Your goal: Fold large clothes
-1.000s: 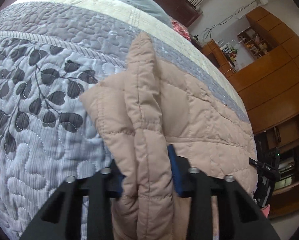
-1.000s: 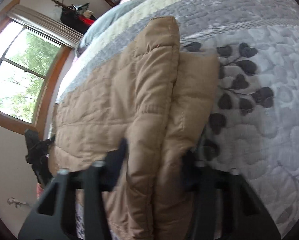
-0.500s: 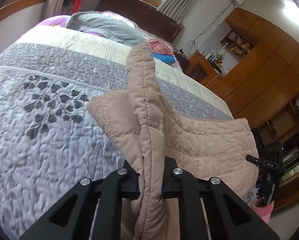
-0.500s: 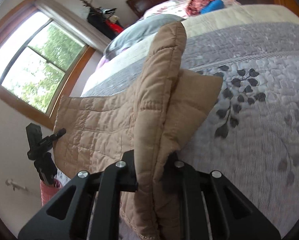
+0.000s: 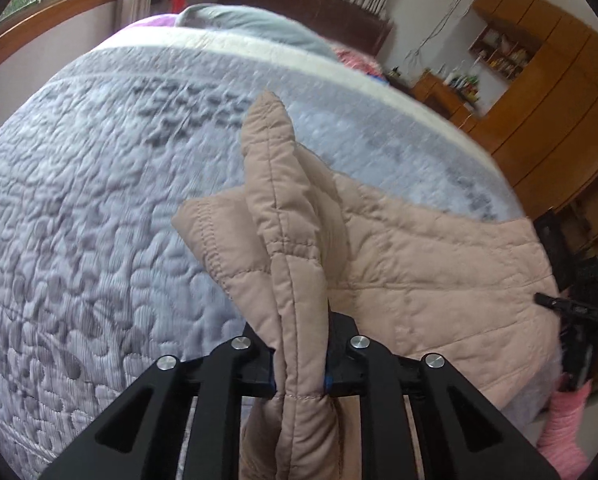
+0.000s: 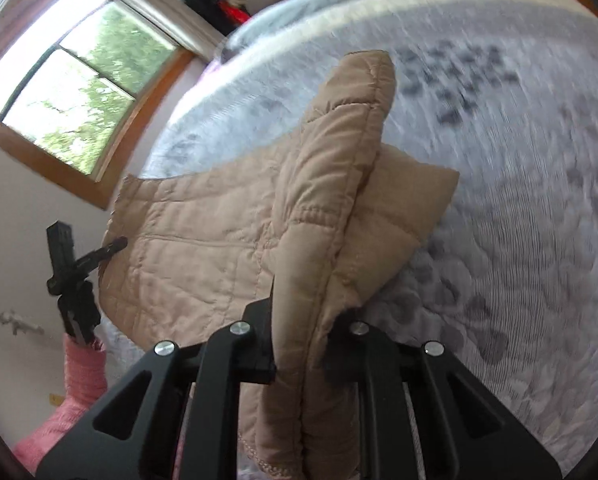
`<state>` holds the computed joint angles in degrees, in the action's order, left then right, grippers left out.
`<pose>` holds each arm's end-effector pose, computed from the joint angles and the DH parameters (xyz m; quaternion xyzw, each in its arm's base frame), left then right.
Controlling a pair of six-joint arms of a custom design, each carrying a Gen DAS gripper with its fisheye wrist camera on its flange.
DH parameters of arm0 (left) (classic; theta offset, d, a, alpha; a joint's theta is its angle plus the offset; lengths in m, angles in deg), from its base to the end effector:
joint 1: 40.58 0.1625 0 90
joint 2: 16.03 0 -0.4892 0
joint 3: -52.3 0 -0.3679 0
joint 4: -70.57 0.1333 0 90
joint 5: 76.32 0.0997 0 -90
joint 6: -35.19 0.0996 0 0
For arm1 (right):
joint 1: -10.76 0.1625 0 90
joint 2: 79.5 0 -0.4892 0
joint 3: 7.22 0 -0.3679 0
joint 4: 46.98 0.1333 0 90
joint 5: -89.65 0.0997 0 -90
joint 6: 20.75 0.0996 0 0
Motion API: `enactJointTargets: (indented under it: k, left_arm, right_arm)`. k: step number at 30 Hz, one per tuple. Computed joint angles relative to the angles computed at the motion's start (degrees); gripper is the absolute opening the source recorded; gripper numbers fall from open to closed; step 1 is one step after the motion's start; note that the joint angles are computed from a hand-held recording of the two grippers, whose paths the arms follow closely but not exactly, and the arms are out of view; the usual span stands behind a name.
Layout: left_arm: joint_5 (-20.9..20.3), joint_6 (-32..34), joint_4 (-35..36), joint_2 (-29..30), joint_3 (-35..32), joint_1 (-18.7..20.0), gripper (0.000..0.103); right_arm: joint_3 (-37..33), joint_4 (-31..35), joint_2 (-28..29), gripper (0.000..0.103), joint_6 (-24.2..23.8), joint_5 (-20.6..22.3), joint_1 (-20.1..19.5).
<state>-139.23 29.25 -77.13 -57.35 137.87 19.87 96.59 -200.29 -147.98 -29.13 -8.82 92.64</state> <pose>-0.2137 -0.7393 0.1657 0.1707 0.9507 -0.1793 0.1868 0.0307 -0.6245 0.3646 -0.0157 -0.9677 0.2283 0.1055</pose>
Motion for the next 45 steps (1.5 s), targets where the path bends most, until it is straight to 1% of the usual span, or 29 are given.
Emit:
enactJointTargets:
  k: [3,4,5,6,8,10,12,13,14,15,16,17,19,20,22,23,24,27,29,30,32,34,35,36,37,38,41,43,45]
  left_arm:
    - [1.4,1.2,-2.3,0.9,1.7,0.9,0.025]
    - [1.9,2.0,-3.5,1.1,2.3,1.0,0.027]
    - [2.9,3.2,-5.2,1.4,3.1,0.9,0.028]
    - [3.9,4.4,-6.9,1.6,4.0,0.8,0.029]
    - [5.1,4.4,-8.0,2.0,4.5,0.3,0.030]
    - [6.4,5.0,-9.1,2.4,4.9,0.0,0.031]
    - [6.7,4.2,-9.0,2.4,4.9,-0.1,0.032]
    - [6.9,3.6,-8.7,2.3,4.9,-0.3,0.035]
    - [7.4,2.8,-8.0,2.3,4.7,-0.4,0.037]
    - [8.1,1.6,-6.9,2.1,4.4,-0.6,0.041]
    - [8.8,0.7,-6.2,1.9,4.2,-0.8,0.044]
    - [9.5,-0.2,-5.9,1.3,4.5,-1.2,0.044]
    - [11.6,-1.4,-6.8,-0.3,6.3,-2.3,0.044]
    - [13.3,-1.9,-7.6,-1.3,7.5,-3.2,0.045]
    - [16.9,-2.7,-9.5,-3.0,10.0,-4.9,0.045]
    - [18.6,-2.6,-10.8,-4.0,11.7,-6.1,0.045]
    - [19.4,-2.6,-11.7,-4.7,13.0,-7.1,0.045]
    - [19.7,-2.9,-11.8,-5.9,15.5,-9.6,0.048]
    - [20.1,-3.4,-11.1,-5.6,17.0,-11.2,0.049]
    - [19.6,-3.5,-11.0,-5.2,17.5,-11.7,0.049]
    - [17.8,-3.1,-10.7,-4.0,17.6,-11.7,0.049]
    - [17.5,-2.8,-10.3,-2.6,17.4,-11.4,0.049]
    - [17.6,-3.4,-9.3,-1.9,17.1,-10.9,0.049]
    - [17.4,-3.9,-8.7,-1.5,17.0,-10.5,0.049]
    - [16.8,-4.1,-8.4,-0.9,16.7,-9.5,0.049]
    - [16.4,-3.7,-8.9,-0.6,16.8,-9.2,0.049]
    - [14.4,-2.2,-11.9,-0.5,17.6,-8.0,0.050]
    - [13.6,-2.1,-13.2,-0.2,17.7,-7.6,0.050]
    - [13.9,-1.8,-14.4,0.2,18.0,-7.6,0.051]
  right_arm:
    - [1.1,-0.6,1.0,0.019,2.1,0.3,-2.2]
    - [1.5,-0.8,1.2,0.020,2.7,1.3,-3.2]
    - [2.2,-1.6,1.2,0.021,2.9,3.4,-4.3]
    - [2.4,-2.0,1.2,0.021,2.8,4.3,-4.8]
    - [3.0,-3.1,1.6,0.022,3.0,5.8,-5.7]
    - [3.3,-3.9,1.9,0.023,2.8,5.7,-5.9]
    - [3.1,-4.2,2.1,0.025,3.1,5.2,-5.6]
    - [3.0,-4.0,2.1,0.028,3.1,4.8,-5.5]
    - [2.9,-4.1,2.2,0.033,2.6,3.7,-5.1]
    - [2.9,-4.4,2.3,0.036,2.9,2.5,-4.5]
    - [3.0,-4.9,2.0,0.042,3.4,0.9,-3.8]
    - [3.4,-5.5,1.5,0.043,3.6,-1.2,-3.0]
    - [4.4,-7.6,0.6,0.044,2.8,-5.5,-1.3]
    - [5.5,-9.1,-0.2,0.043,1.8,-9.5,0.4]
    - [7.3,-12.1,-1.3,0.041,0.0,-15.5,3.4]
    - [8.4,-12.9,-2.2,0.035,-1.3,-16.8,4.8]
    - [9.0,-12.6,-2.8,0.033,-1.9,-17.4,5.9]
    - [10.3,-10.0,-3.8,0.029,-3.0,-19.3,8.9]
    - [10.8,-8.9,-3.0,0.024,-4.1,-20.9,10.6]
    - [11.2,-8.6,-2.6,0.023,-4.5,-21.0,11.0]
    - [12.2,-8.4,-2.4,0.022,-5.4,-20.1,10.2]
    - [12.2,-8.7,-1.5,0.021,-4.6,-20.7,9.7]
    - [12.2,-8.4,-0.8,0.019,-3.7,-21.4,9.0]
    - [12.5,-8.3,-0.8,0.018,-3.3,-21.2,8.2]
    - [12.7,-7.7,-0.8,0.016,-2.9,-20.0,7.0]
    - [12.7,-7.4,-0.8,0.011,-2.7,-18.7,5.9]
    - [13.7,-8.7,-1.1,0.009,-3.9,-14.5,3.1]
    - [14.1,-9.7,-1.2,0.009,-4.2,-13.9,2.6]
    - [14.4,-10.9,-0.7,0.009,-4.3,-15.4,3.2]
